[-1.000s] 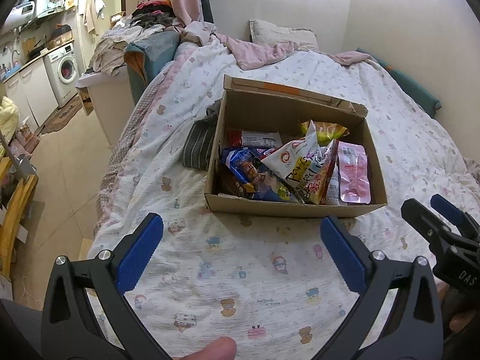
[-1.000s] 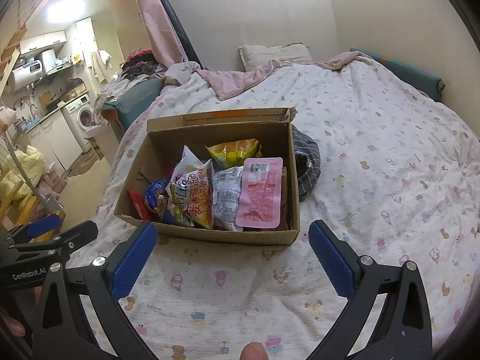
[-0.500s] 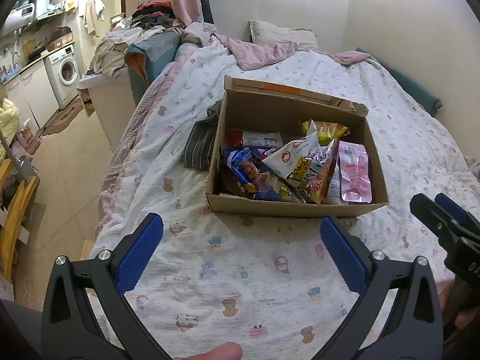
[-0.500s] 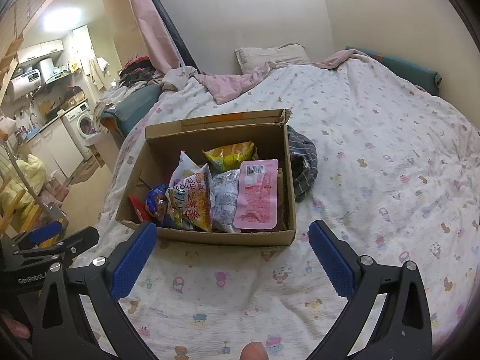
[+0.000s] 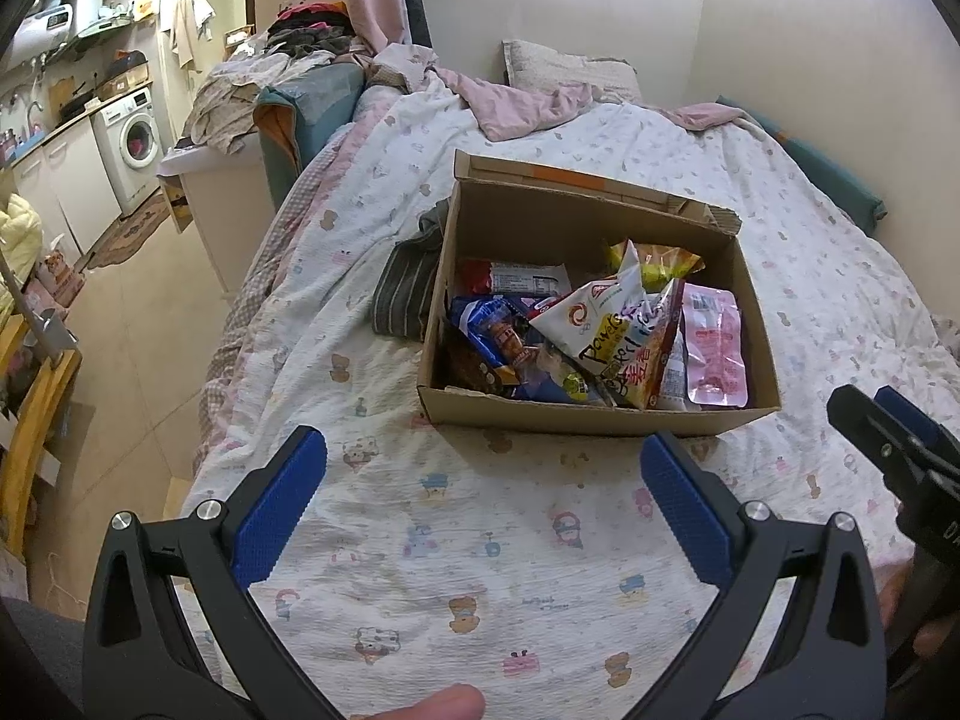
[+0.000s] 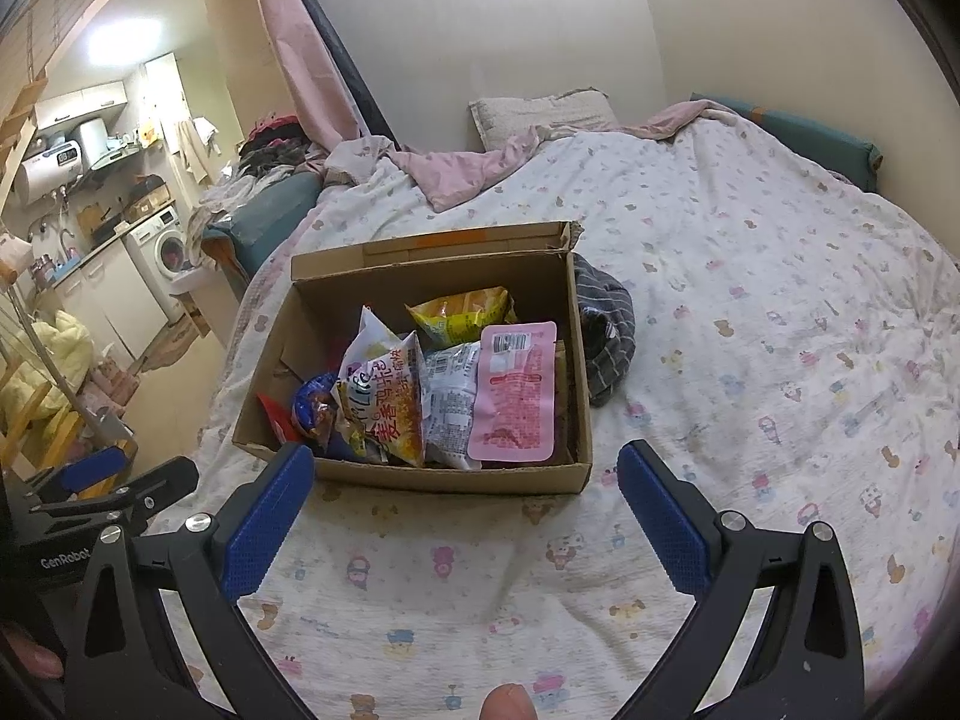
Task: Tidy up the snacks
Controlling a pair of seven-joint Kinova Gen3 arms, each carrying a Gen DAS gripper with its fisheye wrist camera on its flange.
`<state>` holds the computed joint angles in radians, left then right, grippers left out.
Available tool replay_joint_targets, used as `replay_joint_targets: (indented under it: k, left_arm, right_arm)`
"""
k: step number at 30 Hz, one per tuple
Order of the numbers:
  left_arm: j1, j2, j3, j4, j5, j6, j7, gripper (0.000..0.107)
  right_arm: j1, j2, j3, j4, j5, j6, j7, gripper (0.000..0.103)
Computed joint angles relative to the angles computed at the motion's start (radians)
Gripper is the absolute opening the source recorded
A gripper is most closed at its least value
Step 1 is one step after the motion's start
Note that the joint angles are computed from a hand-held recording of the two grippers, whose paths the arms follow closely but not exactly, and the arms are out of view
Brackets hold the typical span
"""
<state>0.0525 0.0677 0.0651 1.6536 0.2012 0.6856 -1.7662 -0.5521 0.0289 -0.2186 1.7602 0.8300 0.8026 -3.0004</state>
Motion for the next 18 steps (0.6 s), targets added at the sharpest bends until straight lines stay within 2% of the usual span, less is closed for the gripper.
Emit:
replay_joint_targets:
  k: [18]
  left_arm:
    - [0.0, 0.0, -0.001, -0.001, -0.002, 0.001, 0.001, 0.103]
  right_arm:
    - [-0.005, 0.004, 0.002, 0.002, 0.012, -0.002, -0.01, 0.103]
